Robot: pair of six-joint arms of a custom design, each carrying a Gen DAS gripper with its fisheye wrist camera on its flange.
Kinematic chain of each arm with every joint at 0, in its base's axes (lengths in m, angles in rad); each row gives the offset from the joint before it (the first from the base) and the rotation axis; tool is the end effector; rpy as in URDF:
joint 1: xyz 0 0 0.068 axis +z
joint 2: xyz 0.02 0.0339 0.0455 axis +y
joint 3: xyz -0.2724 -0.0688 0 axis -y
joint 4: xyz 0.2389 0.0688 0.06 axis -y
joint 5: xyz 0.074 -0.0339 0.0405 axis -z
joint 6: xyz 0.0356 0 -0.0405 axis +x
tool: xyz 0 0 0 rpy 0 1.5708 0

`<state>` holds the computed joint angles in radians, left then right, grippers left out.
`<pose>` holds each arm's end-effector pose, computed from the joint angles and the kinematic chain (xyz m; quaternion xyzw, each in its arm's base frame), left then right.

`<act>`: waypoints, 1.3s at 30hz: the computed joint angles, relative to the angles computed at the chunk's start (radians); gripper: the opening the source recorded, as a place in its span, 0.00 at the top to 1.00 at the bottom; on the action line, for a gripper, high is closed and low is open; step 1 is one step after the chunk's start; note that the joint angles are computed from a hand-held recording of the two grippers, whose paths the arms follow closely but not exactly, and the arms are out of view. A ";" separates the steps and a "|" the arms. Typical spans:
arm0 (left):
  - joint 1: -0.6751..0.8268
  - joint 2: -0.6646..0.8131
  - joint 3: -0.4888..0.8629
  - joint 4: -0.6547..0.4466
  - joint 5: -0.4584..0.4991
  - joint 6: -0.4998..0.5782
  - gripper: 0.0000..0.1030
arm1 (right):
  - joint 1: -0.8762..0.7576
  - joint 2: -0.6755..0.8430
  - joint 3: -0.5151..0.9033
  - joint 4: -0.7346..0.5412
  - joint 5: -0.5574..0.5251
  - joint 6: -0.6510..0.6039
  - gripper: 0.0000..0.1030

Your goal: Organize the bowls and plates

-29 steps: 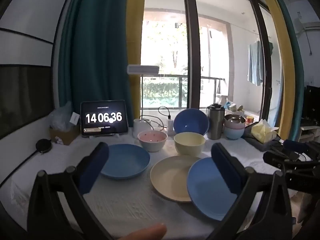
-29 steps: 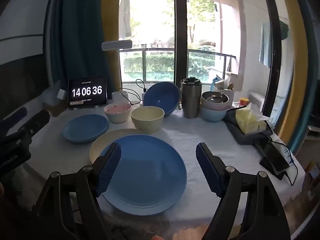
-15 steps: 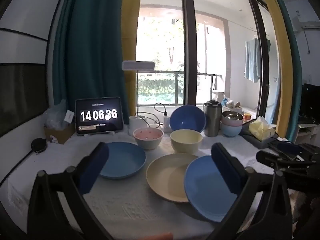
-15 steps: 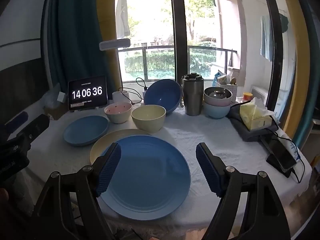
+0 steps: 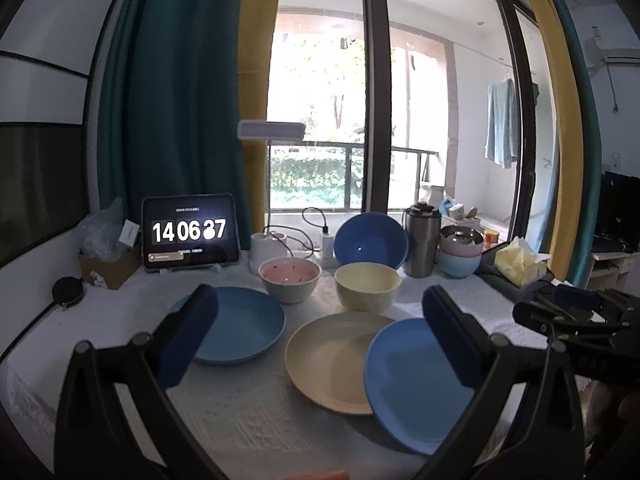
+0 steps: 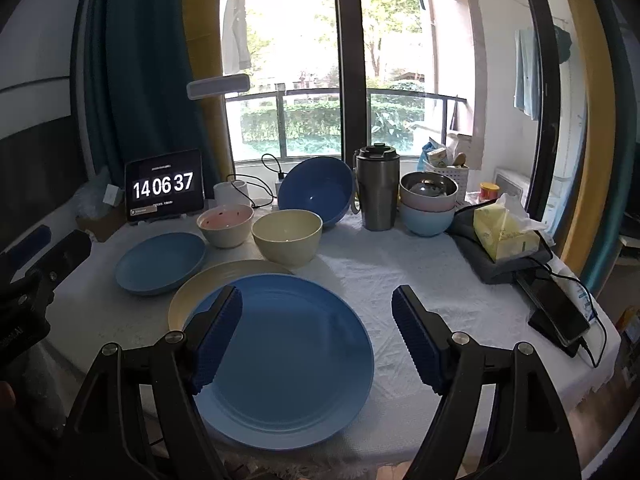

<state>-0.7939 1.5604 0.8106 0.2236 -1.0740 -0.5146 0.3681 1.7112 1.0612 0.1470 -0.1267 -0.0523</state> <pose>0.2407 -0.2002 0.2213 -0.1491 0.7730 0.0909 0.6099 0.3533 0.1411 0.2337 -0.2108 0.8335 0.1337 0.4930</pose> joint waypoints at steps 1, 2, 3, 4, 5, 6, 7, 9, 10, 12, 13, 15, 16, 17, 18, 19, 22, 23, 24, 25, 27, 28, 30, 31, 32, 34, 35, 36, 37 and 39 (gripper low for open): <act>0.003 0.001 0.000 0.006 0.004 0.007 0.01 | -0.002 0.001 0.001 0.003 0.001 0.003 0.22; 0.005 0.000 0.000 0.011 0.007 0.014 0.01 | -0.002 0.002 0.003 0.003 0.004 0.006 0.22; 0.005 -0.001 0.000 0.014 0.007 0.019 0.01 | -0.003 0.002 0.003 0.005 0.005 0.008 0.22; 0.006 -0.003 -0.001 0.019 0.007 0.024 0.01 | -0.002 0.001 0.002 0.006 0.006 0.010 0.22; 0.007 -0.004 -0.003 0.022 0.008 0.027 0.01 | -0.003 0.002 0.003 0.008 0.005 0.011 0.22; 0.007 -0.005 -0.003 0.024 0.008 0.029 0.01 | -0.002 0.000 0.002 0.007 0.007 0.011 0.22; 0.007 -0.005 -0.004 0.025 0.007 0.029 0.01 | -0.003 -0.001 0.001 0.006 0.005 0.011 0.22; 0.009 -0.008 -0.004 0.024 0.005 0.030 0.01 | -0.003 -0.001 0.003 0.006 0.003 0.011 0.22; 0.008 -0.009 -0.004 0.023 0.003 0.029 0.01 | -0.004 -0.001 0.002 0.008 0.001 0.009 0.22; 0.007 -0.012 -0.005 0.023 -0.003 0.031 0.01 | -0.005 0.000 0.003 0.009 -0.001 0.009 0.22; 0.006 -0.013 -0.005 0.024 -0.006 0.032 0.01 | -0.003 -0.001 0.004 0.008 0.001 0.010 0.22; 0.003 -0.014 -0.005 0.027 -0.010 0.035 0.01 | -0.002 -0.002 0.003 0.011 0.004 0.009 0.22; 0.003 -0.014 -0.005 0.029 -0.012 0.039 0.01 | -0.002 -0.002 0.001 0.013 0.005 0.010 0.22; 0.004 -0.017 -0.004 0.029 -0.011 0.042 0.01 | -0.001 -0.004 -0.001 0.014 0.005 0.011 0.22; 0.004 -0.017 -0.003 0.028 -0.010 0.043 0.01 | -0.003 -0.005 -0.001 0.015 0.004 0.011 0.22; 0.004 -0.017 -0.002 0.029 -0.009 0.046 0.01 | -0.003 -0.006 -0.002 0.015 0.004 0.011 0.22; 0.005 -0.017 -0.002 0.029 -0.005 0.049 0.01 | -0.003 -0.008 -0.002 0.016 0.004 0.011 0.22; 0.003 -0.017 -0.002 0.028 -0.006 0.047 0.01 | -0.003 -0.008 -0.001 0.016 0.004 0.011 0.22; 0.001 -0.016 -0.001 0.026 -0.008 0.045 0.01 | -0.003 -0.008 -0.002 0.018 0.004 0.009 0.22; 0.003 -0.017 0.000 0.022 -0.005 0.045 0.01 | -0.002 -0.009 -0.004 0.019 0.005 0.009 0.22; 0.005 -0.021 0.000 0.017 -0.001 0.044 0.01 | -0.002 -0.008 -0.001 0.017 0.007 0.011 0.22; 0.005 -0.021 0.001 0.015 -0.001 0.044 0.01 | -0.001 -0.009 -0.003 0.017 0.007 0.011 0.22; 0.003 -0.018 0.001 0.019 -0.005 0.044 0.01 | -0.002 -0.010 -0.004 0.018 0.006 0.012 0.22; 0.003 -0.017 0.002 0.019 -0.004 0.044 0.01 | -0.003 -0.009 -0.004 0.019 0.006 0.011 0.22; 0.002 -0.017 0.002 0.019 -0.004 0.044 0.01 | -0.003 -0.009 -0.003 0.019 0.005 0.011 0.22; 0.001 -0.016 0.002 0.020 -0.001 0.047 0.01 | -0.003 -0.009 -0.003 0.018 0.006 0.011 0.22; 0.001 -0.015 0.003 0.019 0.000 0.048 0.01 | -0.004 -0.008 -0.002 0.019 0.007 0.012 0.22; 0.001 -0.015 0.004 0.019 0.000 0.048 0.01 | -0.004 -0.008 -0.003 0.020 0.007 0.012 0.22; 0.001 -0.014 0.004 0.018 0.000 0.048 0.01 | -0.005 -0.008 -0.005 0.021 0.007 0.013 0.22; 0.001 -0.013 0.007 0.015 -0.001 0.046 0.01 | -0.009 -0.006 -0.003 0.021 0.005 0.014 0.22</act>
<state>-0.7932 1.5477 0.8175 0.2391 -1.0748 -0.4687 0.3591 1.7052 1.0583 0.1675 -0.1217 -0.0388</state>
